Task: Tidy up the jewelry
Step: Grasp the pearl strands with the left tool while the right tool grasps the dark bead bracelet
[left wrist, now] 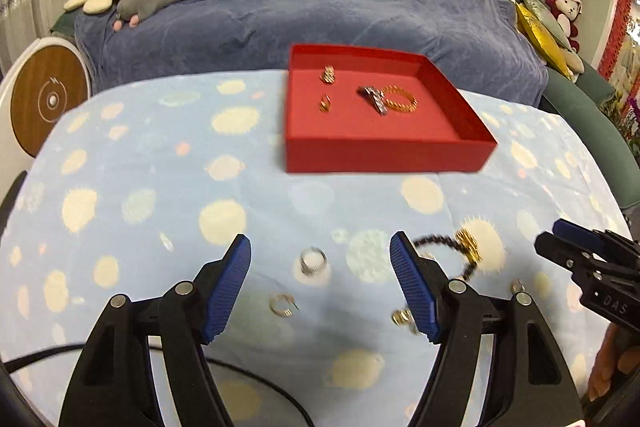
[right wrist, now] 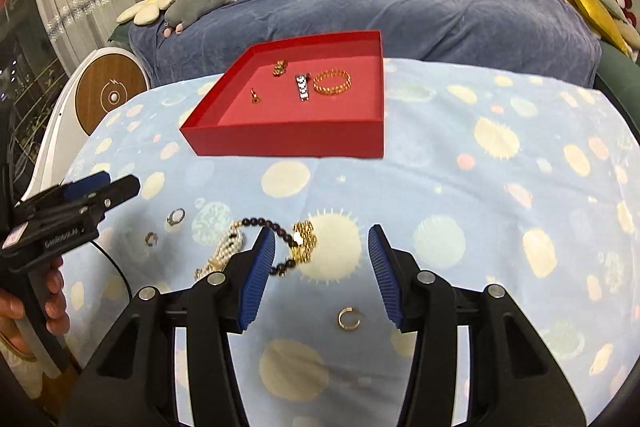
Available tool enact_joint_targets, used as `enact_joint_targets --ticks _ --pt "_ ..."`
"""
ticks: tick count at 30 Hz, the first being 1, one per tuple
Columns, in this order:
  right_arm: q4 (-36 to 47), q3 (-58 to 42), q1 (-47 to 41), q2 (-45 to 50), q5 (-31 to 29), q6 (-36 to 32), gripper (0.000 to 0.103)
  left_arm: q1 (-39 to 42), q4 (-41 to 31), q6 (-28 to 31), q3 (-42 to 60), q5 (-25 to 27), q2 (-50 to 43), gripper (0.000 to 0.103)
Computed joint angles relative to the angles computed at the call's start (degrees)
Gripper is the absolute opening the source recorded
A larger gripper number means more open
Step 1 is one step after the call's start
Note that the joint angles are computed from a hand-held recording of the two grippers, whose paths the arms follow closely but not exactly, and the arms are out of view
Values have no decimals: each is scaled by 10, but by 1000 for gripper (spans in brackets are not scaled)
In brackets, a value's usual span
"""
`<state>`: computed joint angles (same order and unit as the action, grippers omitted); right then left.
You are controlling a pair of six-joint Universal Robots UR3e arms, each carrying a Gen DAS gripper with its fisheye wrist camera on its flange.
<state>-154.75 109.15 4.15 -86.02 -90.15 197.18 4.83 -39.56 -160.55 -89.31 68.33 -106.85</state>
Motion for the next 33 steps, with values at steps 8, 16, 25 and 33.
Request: enact_joint_targets --ticks 8,16,25,33 --pt "-28 28 25 9 -50 13 47 -55 41 14 -75 -5 -15 69" --pt "-28 20 15 35 -26 6 47 -78 113 22 -75 15 -63 57" --pt "-23 -16 39 71 -22 -3 47 -66 110 40 -75 -9 -61 12" --pt "-25 -56 74 109 -10 -33 47 -14 51 34 -56 -44 -26 12"
